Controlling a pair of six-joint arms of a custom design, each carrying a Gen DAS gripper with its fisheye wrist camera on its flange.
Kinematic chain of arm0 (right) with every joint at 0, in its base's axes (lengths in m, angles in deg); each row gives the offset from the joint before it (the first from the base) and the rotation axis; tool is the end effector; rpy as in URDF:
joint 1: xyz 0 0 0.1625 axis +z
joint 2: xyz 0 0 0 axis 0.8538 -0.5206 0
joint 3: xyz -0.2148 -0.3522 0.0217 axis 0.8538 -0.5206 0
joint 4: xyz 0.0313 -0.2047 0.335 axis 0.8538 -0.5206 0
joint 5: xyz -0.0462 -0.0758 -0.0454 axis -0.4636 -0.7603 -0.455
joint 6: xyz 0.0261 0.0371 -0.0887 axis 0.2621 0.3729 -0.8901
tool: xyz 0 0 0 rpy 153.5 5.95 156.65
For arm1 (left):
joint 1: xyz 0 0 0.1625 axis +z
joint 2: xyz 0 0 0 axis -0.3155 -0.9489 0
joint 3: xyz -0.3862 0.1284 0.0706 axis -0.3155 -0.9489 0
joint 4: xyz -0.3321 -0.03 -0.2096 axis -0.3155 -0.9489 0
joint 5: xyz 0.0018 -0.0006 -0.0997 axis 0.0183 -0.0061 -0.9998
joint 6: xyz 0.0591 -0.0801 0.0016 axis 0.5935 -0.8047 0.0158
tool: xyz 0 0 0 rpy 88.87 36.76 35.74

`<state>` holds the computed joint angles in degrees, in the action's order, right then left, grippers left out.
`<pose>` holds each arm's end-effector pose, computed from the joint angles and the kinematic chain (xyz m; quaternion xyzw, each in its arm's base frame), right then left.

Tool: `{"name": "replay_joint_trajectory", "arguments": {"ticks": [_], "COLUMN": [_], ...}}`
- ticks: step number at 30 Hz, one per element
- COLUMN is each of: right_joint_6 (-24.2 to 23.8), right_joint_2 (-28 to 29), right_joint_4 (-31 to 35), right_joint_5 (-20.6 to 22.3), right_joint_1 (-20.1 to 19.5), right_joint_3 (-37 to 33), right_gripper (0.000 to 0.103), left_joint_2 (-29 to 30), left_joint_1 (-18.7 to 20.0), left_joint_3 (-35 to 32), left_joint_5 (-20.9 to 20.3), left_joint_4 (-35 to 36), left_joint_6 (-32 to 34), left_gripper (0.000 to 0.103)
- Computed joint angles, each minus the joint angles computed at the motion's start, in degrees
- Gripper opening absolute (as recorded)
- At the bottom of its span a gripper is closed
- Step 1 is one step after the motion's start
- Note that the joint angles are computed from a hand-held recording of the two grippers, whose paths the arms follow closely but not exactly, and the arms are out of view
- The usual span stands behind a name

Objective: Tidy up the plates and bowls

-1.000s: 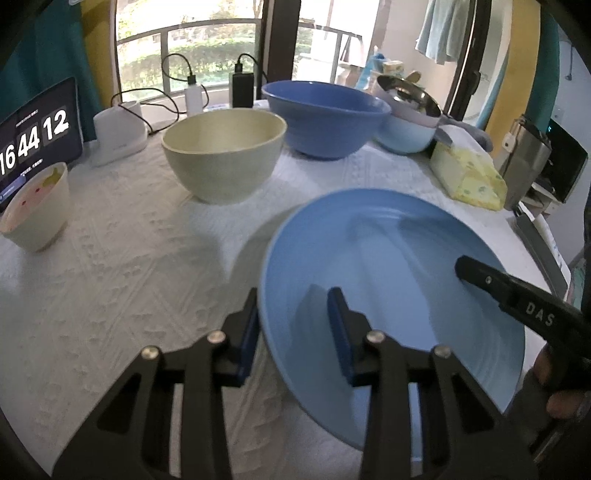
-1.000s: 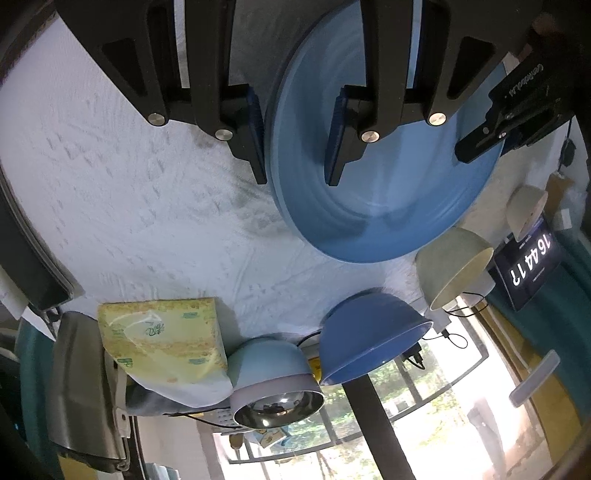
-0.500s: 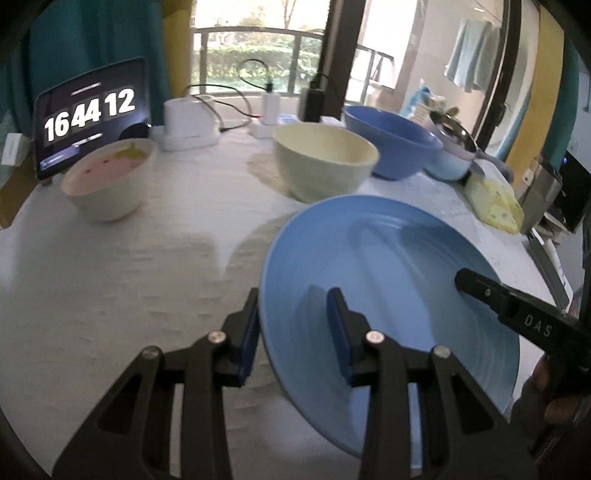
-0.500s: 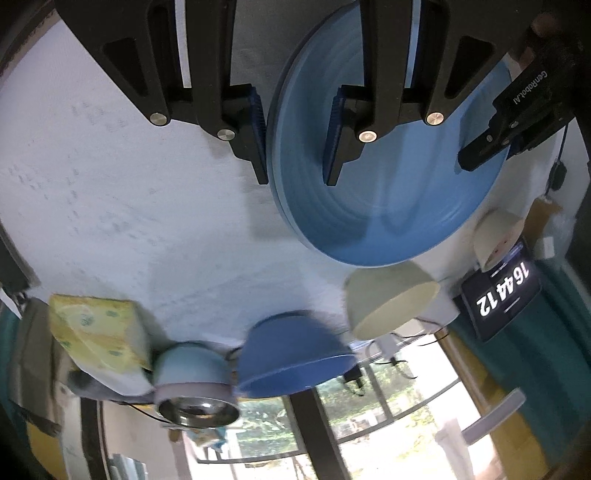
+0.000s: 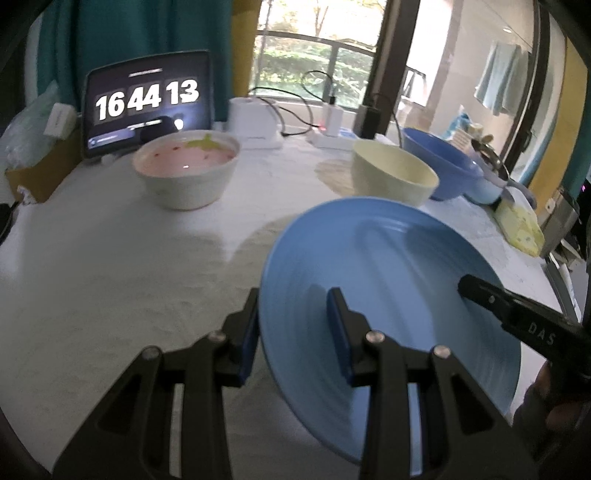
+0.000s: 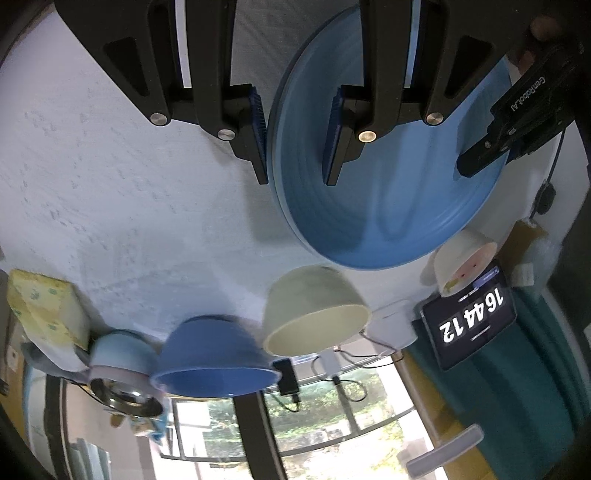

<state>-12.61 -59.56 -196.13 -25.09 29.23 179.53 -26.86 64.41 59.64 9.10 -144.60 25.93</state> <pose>0.0736 -0.5389 0.2400 0.0741 -0.8916 0.3582 0.2668 -0.2660 -0.5676 0.0363 0.1900 0.8937 -0.3199 0.2508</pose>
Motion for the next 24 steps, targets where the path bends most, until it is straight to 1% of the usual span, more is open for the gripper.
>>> {"name": "replay_joint_trajectory", "arguments": {"ticks": [14,24], "right_joint_6": [0.76,0.99], "right_joint_2": [7.01,11.78], "right_joint_4": [2.77,5.93], "right_joint_5": [-2.4,-3.33], "right_joint_1": [4.73,7.17], "right_joint_3": [-4.47,-8.42], "right_gripper": [0.03,0.03], "left_joint_2": [-4.5,-7.53], "left_joint_1": [3.42,5.55], "left_joint_3": [3.36,5.31], "left_joint_5": [2.23,4.22], "left_joint_4": [-2.09,-2.97], "left_joint_6": [-0.33,0.21], "left_gripper": [0.036,0.036]}}
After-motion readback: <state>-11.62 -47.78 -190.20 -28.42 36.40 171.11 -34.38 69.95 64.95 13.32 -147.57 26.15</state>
